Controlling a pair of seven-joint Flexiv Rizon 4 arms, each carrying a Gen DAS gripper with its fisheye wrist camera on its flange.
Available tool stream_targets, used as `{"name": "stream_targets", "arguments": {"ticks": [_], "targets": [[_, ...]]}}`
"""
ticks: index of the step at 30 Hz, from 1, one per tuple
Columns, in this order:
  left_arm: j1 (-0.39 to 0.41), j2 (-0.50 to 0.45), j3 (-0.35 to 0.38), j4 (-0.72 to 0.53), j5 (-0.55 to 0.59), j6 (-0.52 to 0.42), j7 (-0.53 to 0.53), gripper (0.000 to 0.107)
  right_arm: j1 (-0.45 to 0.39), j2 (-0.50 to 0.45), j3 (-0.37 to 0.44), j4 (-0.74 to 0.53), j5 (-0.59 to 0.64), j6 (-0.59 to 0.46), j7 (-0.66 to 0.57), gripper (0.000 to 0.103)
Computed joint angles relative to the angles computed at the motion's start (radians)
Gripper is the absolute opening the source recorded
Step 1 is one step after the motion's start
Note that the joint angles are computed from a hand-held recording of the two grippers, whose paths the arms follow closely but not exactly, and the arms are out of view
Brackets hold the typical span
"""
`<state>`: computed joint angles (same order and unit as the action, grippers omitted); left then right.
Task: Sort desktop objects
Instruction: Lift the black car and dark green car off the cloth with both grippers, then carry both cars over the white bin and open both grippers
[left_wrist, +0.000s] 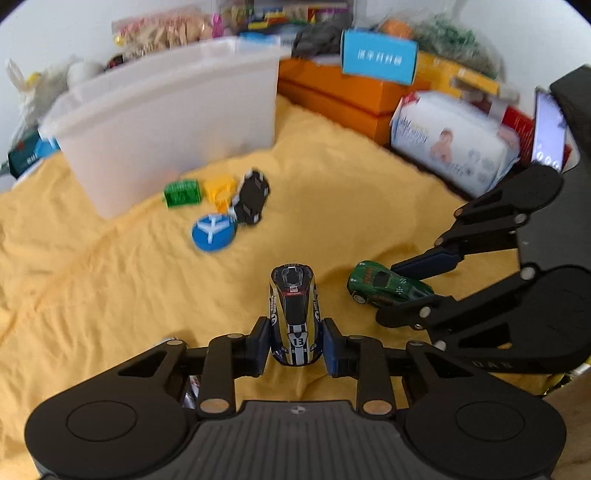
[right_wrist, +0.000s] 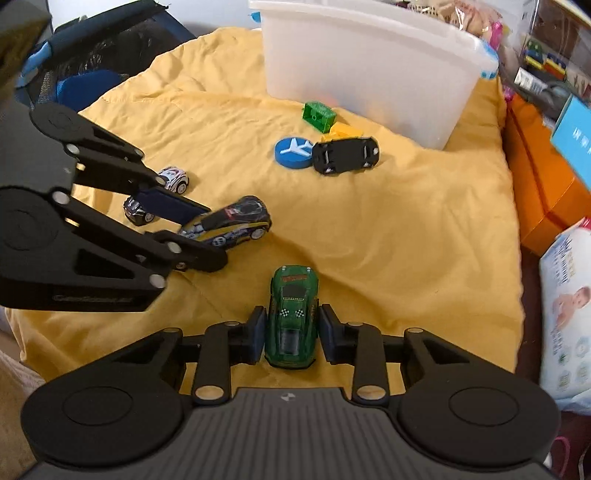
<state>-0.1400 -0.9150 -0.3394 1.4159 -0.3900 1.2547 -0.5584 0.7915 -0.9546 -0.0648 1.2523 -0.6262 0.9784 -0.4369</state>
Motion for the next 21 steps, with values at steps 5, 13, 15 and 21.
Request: {"name": "stream_targets", "arguments": {"ticks": [5,13,15,21], "targets": [[0.049,0.039,-0.069,0.044,-0.034,0.036,0.045,0.033,0.015,0.04,-0.04,0.045,-0.034,0.016,0.071,0.033],[0.049,0.023,-0.092,-0.016,-0.071,0.065,0.047,0.033,-0.002,0.061,-0.064,0.047,-0.108,0.02,0.115,0.033],[0.044,0.012,-0.09,-0.051,-0.073,0.066,0.044,0.033,-0.005,0.06,-0.072,0.04,-0.127,0.022,0.115,0.033],[-0.007,-0.077,-0.056,-0.27,-0.07,0.066,0.02,0.033,-0.033,0.051,-0.12,-0.006,-0.183,0.061,0.135,0.034]]}}
